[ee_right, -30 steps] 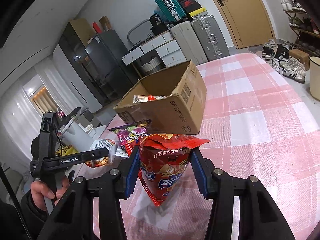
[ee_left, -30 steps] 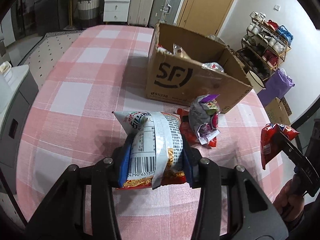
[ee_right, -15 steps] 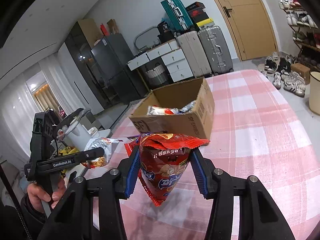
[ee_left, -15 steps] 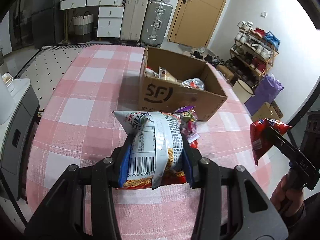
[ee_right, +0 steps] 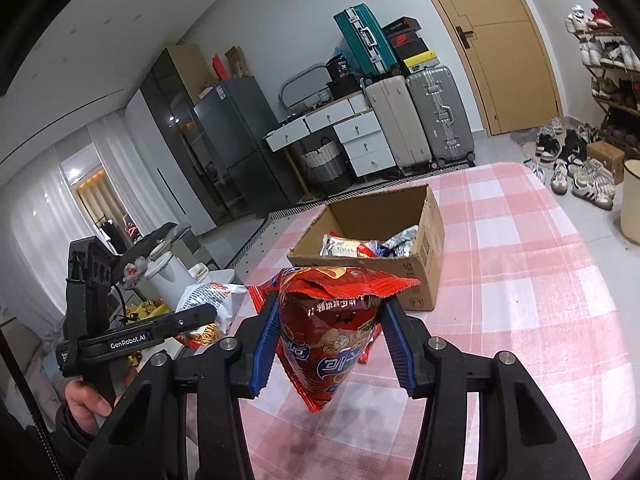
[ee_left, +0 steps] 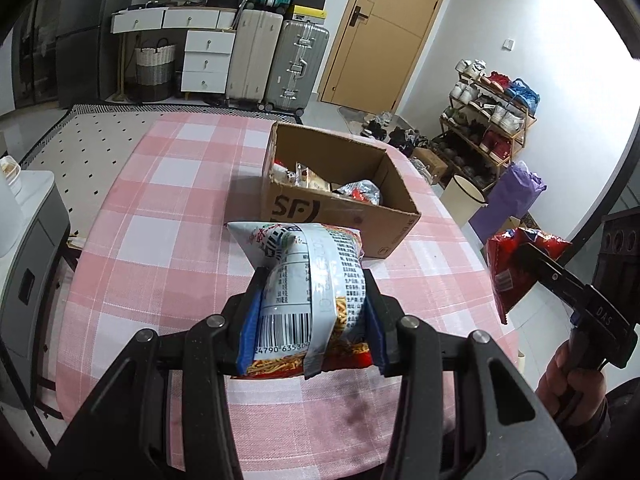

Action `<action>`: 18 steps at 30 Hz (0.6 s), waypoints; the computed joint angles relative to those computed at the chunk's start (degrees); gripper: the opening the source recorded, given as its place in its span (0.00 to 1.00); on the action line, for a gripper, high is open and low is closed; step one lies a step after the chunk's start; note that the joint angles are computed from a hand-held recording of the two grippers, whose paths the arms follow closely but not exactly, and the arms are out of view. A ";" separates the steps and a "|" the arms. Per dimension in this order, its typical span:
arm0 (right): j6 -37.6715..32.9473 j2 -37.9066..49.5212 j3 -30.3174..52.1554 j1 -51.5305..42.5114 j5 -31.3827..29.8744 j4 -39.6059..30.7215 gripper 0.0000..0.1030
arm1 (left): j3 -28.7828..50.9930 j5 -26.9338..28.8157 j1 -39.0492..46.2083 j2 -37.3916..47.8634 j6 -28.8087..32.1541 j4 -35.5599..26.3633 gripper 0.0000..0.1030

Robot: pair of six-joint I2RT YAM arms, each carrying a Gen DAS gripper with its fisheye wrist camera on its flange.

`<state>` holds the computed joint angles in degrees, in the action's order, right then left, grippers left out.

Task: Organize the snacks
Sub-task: 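Carry both bags over the cardboard box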

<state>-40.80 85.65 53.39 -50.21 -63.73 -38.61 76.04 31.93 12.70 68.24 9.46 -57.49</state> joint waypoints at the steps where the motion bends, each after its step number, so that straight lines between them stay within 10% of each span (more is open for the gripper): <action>1: -0.72 -0.03 0.70 -0.01 -0.50 -1.12 0.48 | 0.60 0.32 0.09 0.11 0.04 -0.37 0.39; 18: 8.54 3.61 11.47 5.53 -2.09 4.33 0.48 | 16.61 -6.05 -10.28 10.73 -4.73 -0.59 0.40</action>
<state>-32.26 89.25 64.86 -44.68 -65.82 -34.29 92.65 25.88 2.42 78.97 4.73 -58.08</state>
